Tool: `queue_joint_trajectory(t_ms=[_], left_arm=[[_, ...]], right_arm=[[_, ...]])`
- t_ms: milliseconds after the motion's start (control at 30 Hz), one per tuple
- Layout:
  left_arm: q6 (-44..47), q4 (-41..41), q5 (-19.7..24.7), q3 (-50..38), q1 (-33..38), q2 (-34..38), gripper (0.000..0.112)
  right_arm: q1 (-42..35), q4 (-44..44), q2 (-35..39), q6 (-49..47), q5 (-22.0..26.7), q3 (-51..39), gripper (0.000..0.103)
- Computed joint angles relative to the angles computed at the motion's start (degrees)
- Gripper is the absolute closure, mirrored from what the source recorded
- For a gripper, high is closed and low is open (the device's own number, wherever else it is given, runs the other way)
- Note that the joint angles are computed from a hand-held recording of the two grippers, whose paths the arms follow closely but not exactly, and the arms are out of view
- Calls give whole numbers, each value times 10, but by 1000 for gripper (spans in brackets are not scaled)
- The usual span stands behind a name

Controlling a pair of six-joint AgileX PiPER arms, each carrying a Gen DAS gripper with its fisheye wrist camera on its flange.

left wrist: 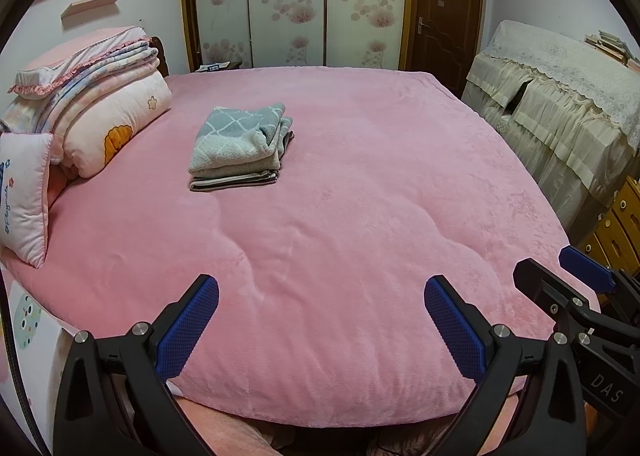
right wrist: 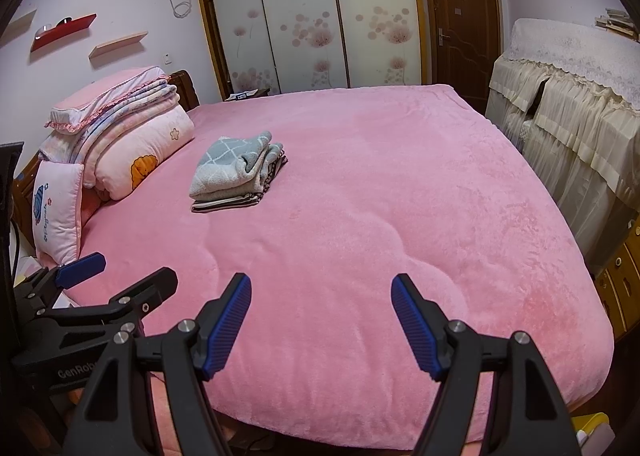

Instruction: Fold small clothes

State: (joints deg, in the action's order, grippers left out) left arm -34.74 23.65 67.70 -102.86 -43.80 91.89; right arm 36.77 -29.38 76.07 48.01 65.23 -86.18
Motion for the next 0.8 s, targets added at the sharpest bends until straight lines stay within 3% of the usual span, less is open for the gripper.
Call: queue_joint_trajectory(t_ms=[800], left_arm=[[13, -25, -14, 5, 13, 4, 11]], right_arm=[[6, -13, 13, 11, 28, -13, 30]])
